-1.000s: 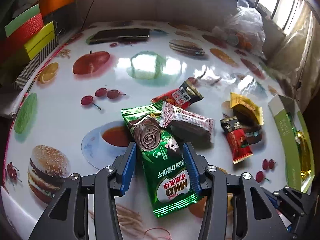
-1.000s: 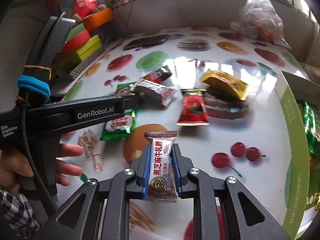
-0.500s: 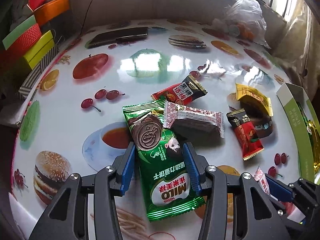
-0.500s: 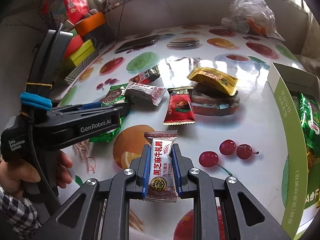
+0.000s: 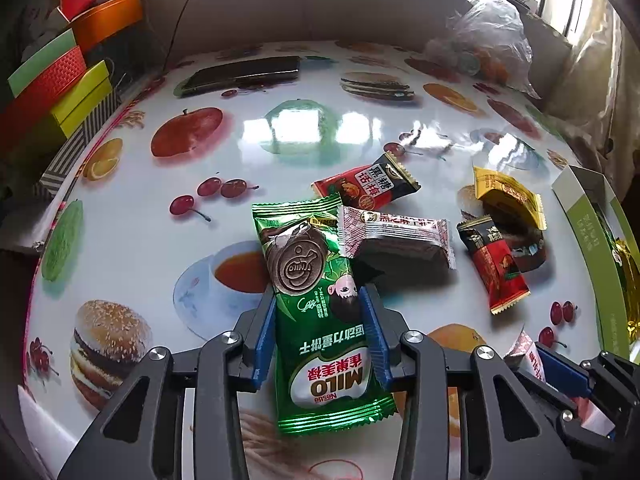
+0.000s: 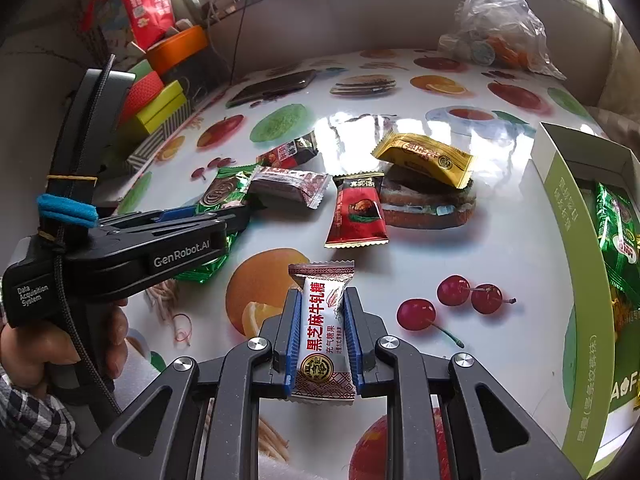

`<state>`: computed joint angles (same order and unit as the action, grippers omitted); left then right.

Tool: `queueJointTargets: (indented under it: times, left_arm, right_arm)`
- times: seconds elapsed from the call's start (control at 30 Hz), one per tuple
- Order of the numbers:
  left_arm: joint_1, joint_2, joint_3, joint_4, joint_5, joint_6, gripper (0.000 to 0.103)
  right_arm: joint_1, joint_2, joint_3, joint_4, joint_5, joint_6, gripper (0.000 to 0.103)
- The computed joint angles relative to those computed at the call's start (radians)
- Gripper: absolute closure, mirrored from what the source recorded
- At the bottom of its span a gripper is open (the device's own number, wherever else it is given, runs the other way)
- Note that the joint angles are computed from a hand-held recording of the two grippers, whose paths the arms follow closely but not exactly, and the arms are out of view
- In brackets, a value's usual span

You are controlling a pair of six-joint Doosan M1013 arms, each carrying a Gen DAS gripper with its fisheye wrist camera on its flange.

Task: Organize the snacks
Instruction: 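Lift both held snacks and carry them over the green box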

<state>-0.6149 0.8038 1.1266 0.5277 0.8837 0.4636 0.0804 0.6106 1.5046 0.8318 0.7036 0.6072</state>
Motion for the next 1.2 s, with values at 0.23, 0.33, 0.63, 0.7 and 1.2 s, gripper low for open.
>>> queueJointTargets:
  times: [0.23, 0.33, 0.63, 0.7, 1.2]
  left_arm:
    - [-0.005, -0.024, 0.042, 0.018, -0.02, -0.036, 0.063]
    - [-0.008, -0.041, 0.067, 0.031, -0.032, -0.06, 0.063]
    - [-0.033, -0.083, 0.117, 0.116, -0.065, -0.121, 0.062]
    - [-0.039, -0.09, 0.123, 0.132, -0.075, -0.129, 0.063]
    - [-0.066, -0.109, 0.117, 0.185, -0.148, -0.118, 0.062]
  right_arm:
    - [0.001, -0.009, 0.012, 0.005, -0.011, -0.009, 0.083]
    - [0.003, -0.014, 0.019, 0.005, -0.017, -0.009, 0.083]
    - [0.003, -0.041, 0.048, 0.032, -0.043, -0.033, 0.083]
    - [0.002, -0.047, 0.054, 0.038, -0.049, -0.039, 0.083]
    - [-0.027, -0.093, 0.098, 0.106, -0.122, -0.06, 0.083]
